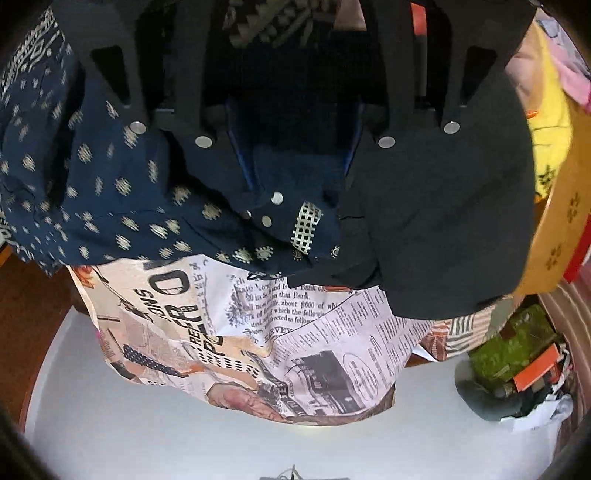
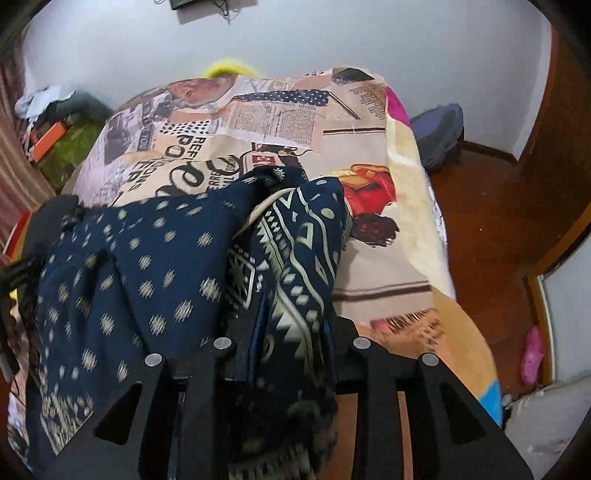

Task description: Fold large clothes

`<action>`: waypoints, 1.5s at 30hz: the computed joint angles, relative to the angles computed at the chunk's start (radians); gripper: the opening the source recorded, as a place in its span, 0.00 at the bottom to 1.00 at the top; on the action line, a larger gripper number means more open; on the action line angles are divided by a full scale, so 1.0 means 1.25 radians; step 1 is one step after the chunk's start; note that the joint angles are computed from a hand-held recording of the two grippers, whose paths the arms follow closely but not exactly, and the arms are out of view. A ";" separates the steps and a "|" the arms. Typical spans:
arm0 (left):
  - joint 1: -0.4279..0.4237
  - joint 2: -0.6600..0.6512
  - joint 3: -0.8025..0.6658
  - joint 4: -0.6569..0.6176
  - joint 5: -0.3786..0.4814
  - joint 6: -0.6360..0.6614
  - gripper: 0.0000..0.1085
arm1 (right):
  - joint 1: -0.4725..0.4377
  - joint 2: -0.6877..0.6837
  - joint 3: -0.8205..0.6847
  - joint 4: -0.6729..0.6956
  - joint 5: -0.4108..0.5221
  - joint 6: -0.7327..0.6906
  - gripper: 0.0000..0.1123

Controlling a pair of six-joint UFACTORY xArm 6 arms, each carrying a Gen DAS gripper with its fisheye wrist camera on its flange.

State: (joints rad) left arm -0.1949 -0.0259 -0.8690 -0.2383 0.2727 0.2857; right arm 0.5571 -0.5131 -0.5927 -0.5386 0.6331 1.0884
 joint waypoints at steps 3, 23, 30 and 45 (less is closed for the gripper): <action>0.004 -0.055 0.029 0.012 0.030 0.003 0.44 | 0.021 -0.034 0.010 -0.002 0.027 -0.010 0.30; 0.135 -0.506 0.319 -0.060 0.294 0.153 0.67 | 0.393 -0.318 0.061 -0.051 0.403 0.227 0.39; 0.236 -0.583 0.388 -0.114 0.457 0.220 0.67 | 0.533 -0.342 0.095 -0.041 0.467 0.379 0.39; 0.421 -0.744 0.519 -0.240 0.731 0.305 0.68 | 0.675 -0.372 0.186 0.024 0.417 0.639 0.43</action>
State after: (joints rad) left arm 0.3318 -0.9562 -0.2200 -0.5386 1.1868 0.6671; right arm 1.4007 -0.9781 -0.3600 -0.5091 1.1540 1.8873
